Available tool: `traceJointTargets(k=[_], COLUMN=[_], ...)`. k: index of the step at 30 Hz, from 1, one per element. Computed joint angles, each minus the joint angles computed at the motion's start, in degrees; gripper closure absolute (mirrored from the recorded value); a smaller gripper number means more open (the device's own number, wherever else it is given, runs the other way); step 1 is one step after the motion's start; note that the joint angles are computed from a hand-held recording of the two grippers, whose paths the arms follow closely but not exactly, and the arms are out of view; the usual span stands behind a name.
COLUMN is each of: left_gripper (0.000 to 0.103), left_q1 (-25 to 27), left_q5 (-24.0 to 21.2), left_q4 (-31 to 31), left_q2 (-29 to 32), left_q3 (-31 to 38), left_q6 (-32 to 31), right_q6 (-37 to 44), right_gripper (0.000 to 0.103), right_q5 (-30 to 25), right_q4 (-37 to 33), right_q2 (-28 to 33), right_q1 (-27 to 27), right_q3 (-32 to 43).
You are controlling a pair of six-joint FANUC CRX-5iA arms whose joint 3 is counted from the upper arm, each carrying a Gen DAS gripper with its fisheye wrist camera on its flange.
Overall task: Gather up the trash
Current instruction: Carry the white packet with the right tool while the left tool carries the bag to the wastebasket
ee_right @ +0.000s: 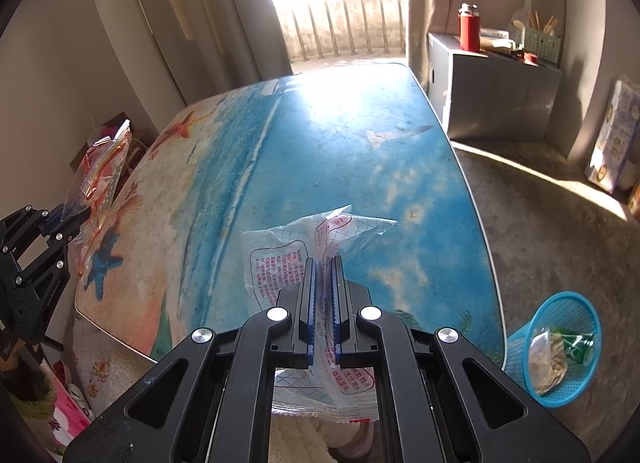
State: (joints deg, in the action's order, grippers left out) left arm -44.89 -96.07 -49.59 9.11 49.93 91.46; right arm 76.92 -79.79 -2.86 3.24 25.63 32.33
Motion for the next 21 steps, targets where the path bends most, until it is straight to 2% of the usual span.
traceJointTargets(k=[15, 21], left_gripper=[0.093, 0.093], left_q1=[-4.7, -7.5], left_q5=[-1.6, -0.2], left_q4=[-3.4, -3.8], left_q2=[3.6, 7.0], left_q3=[5.6, 10.6], left_q6=[-2.6, -5.1], right_q6=[-1.0, -2.6], right_gripper=[0.098, 0.098], right_q5=[2.7, 4.3], right_q4=[-3.1, -3.3], right_q2=[-4.4, -7.6], right_q1=[-5.4, -9.9], right_q3=[-3.8, -6.8])
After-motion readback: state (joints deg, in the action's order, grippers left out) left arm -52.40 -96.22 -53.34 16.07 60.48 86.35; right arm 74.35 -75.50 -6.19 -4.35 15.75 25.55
